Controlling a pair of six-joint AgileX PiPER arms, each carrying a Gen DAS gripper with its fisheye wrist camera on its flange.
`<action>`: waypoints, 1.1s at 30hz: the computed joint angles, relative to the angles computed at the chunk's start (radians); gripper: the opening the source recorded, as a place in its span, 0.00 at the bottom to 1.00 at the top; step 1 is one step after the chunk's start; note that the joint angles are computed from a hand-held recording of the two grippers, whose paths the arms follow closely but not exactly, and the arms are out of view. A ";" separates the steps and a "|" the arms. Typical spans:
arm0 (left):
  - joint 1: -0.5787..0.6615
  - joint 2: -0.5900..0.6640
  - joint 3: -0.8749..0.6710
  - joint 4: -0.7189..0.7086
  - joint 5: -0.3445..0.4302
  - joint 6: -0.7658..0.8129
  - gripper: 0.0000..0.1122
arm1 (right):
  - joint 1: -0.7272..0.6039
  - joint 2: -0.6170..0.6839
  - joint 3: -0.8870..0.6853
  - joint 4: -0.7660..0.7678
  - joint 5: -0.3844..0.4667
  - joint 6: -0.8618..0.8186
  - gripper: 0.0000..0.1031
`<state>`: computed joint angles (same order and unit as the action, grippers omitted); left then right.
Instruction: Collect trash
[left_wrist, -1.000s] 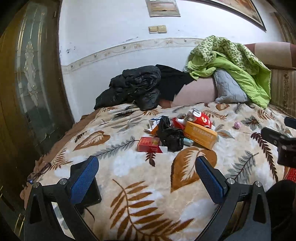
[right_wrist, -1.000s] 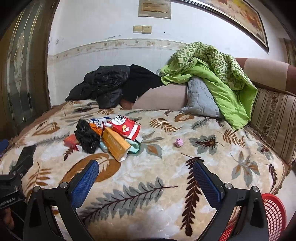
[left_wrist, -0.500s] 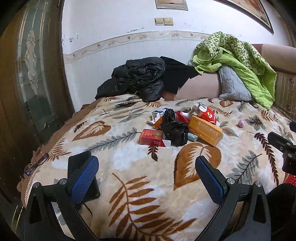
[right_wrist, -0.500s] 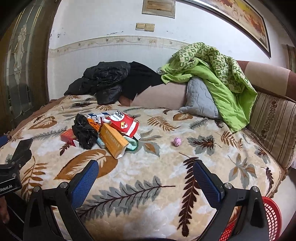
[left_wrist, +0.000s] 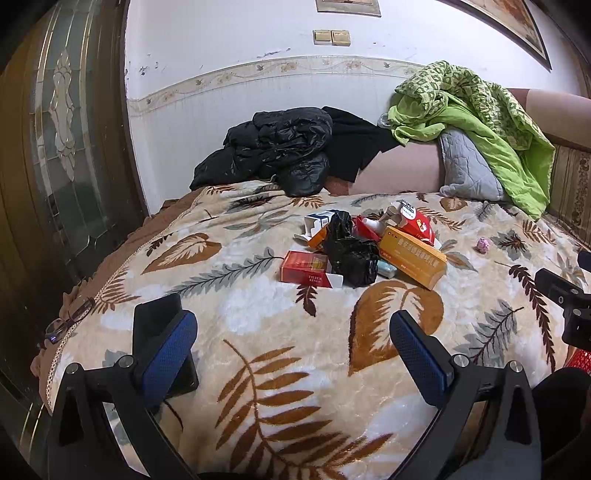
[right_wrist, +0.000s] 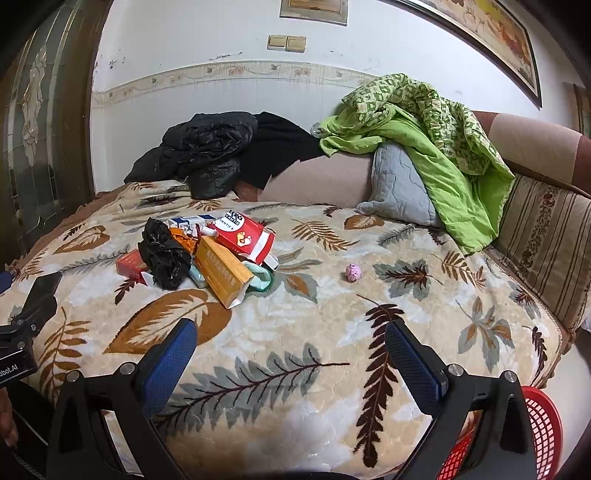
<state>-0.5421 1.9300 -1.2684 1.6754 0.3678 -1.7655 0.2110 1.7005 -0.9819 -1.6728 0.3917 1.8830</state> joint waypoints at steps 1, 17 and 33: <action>0.003 -0.001 0.000 0.000 -0.004 0.002 0.92 | 0.001 0.000 0.000 0.000 0.002 0.001 0.99; 0.007 -0.002 -0.004 -0.009 -0.010 0.014 0.92 | 0.000 -0.004 0.005 -0.003 0.001 0.002 0.99; 0.051 0.014 -0.043 -0.279 -0.105 0.256 0.92 | -0.060 -0.002 -0.002 0.015 -0.136 -0.028 0.97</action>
